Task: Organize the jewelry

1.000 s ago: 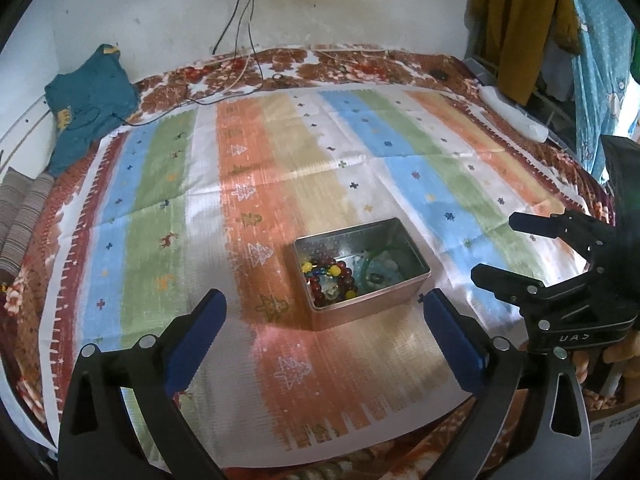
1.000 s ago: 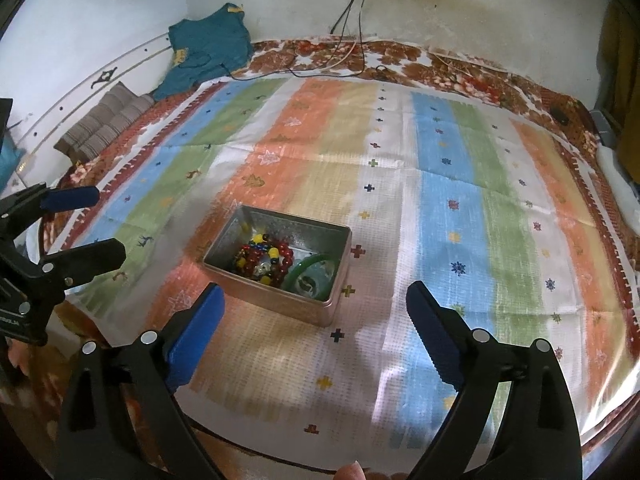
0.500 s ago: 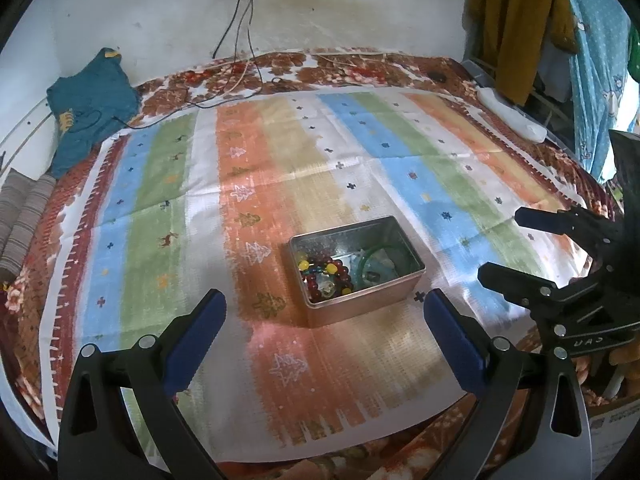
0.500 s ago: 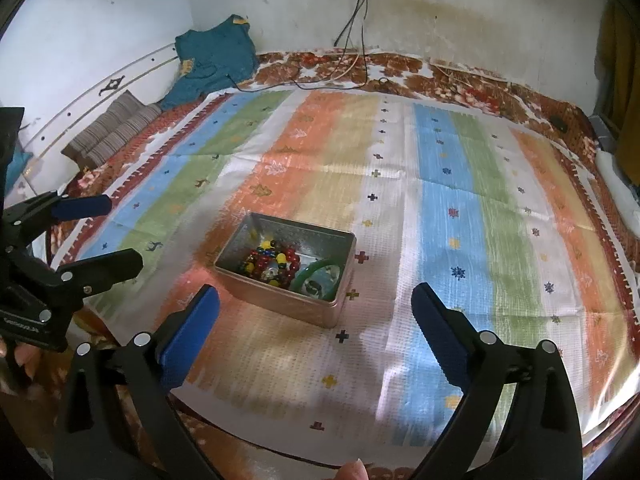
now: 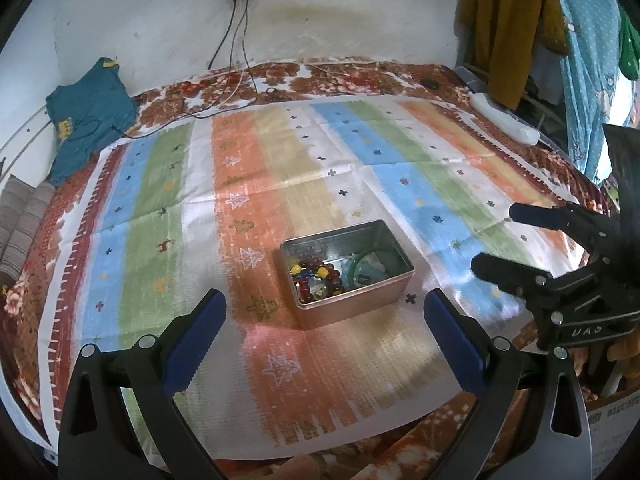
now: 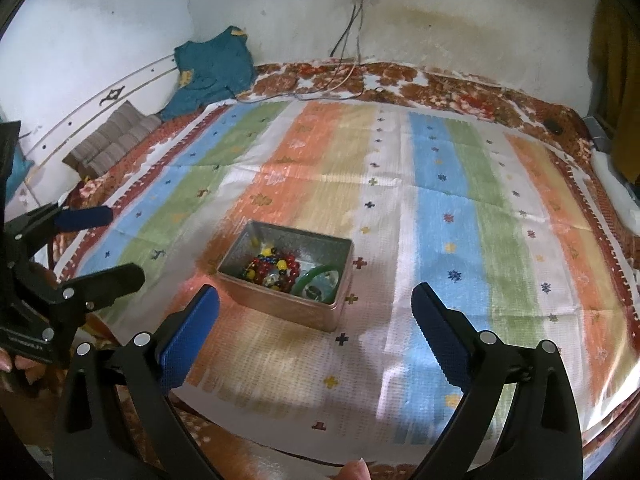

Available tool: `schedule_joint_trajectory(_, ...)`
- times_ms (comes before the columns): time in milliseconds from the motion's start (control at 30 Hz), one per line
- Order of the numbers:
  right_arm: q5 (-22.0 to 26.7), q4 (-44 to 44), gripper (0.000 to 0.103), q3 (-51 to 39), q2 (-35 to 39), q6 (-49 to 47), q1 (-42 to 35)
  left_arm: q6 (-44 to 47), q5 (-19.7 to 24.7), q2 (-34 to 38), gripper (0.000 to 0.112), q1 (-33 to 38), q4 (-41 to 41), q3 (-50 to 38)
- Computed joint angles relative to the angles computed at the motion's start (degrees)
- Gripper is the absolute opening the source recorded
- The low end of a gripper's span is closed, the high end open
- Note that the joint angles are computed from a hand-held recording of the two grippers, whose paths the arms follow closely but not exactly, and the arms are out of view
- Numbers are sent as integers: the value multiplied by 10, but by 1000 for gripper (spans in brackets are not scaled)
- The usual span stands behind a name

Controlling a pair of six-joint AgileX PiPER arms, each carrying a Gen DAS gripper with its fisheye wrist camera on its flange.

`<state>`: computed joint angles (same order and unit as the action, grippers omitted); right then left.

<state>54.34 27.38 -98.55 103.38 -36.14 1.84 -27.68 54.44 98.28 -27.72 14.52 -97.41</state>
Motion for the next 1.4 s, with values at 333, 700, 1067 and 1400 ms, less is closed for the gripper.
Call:
schedule_joint_trajectory(333, 5, 25, 98, 17, -13, -26, -9, -20, -13, -9, 97, -9, 22, 13)
schedule_joint_trajectory(700, -14, 55, 98, 46, -34, -63, -15, -40, -37, -25, 97, -14, 40, 34)
schedule_joint_trajectory(1067, -30, 71, 98, 64, -46, -85, -17, -49, -55, -37, 97, -22, 53, 50)
schedule_joint_trajectory(1400, -33, 84, 98, 70, -53, -98, -22, -44, -56, -38, 97, -21, 46, 51)
